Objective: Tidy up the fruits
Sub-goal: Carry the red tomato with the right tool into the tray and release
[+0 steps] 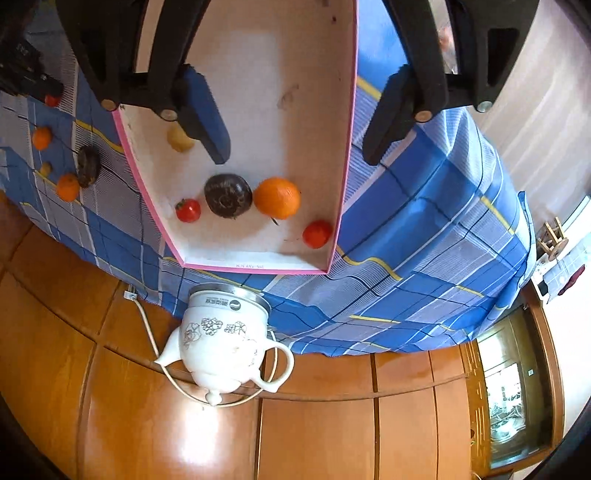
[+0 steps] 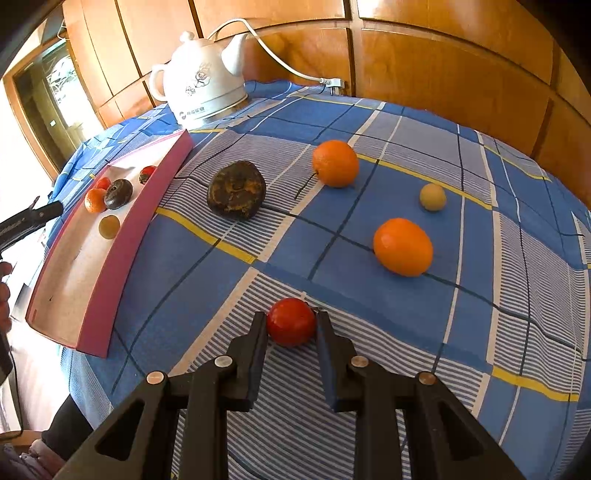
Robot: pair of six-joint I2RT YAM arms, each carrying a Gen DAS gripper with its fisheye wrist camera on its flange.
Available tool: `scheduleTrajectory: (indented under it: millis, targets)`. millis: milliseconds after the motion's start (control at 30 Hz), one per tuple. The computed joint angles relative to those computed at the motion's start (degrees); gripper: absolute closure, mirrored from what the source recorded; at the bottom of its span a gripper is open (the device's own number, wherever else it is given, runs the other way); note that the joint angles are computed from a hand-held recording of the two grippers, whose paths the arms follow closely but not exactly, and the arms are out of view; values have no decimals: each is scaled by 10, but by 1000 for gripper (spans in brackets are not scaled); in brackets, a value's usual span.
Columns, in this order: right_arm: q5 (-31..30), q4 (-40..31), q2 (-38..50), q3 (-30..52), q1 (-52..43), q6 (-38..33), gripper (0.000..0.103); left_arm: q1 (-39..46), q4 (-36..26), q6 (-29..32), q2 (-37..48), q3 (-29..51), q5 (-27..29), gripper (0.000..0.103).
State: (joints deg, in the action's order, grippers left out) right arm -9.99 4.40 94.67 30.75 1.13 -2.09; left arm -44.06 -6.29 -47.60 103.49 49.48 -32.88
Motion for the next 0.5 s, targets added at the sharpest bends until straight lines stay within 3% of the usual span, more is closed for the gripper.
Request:
scheduleTrajectory:
  millis: [167, 500]
  targets:
    - [2, 0, -1, 0, -2, 2, 77, -34, -7, -31, -21, -16, -22, 11]
    - [14, 5, -3, -3, 5, 8, 77, -72, -26, -47, -31, -14, -54, 9]
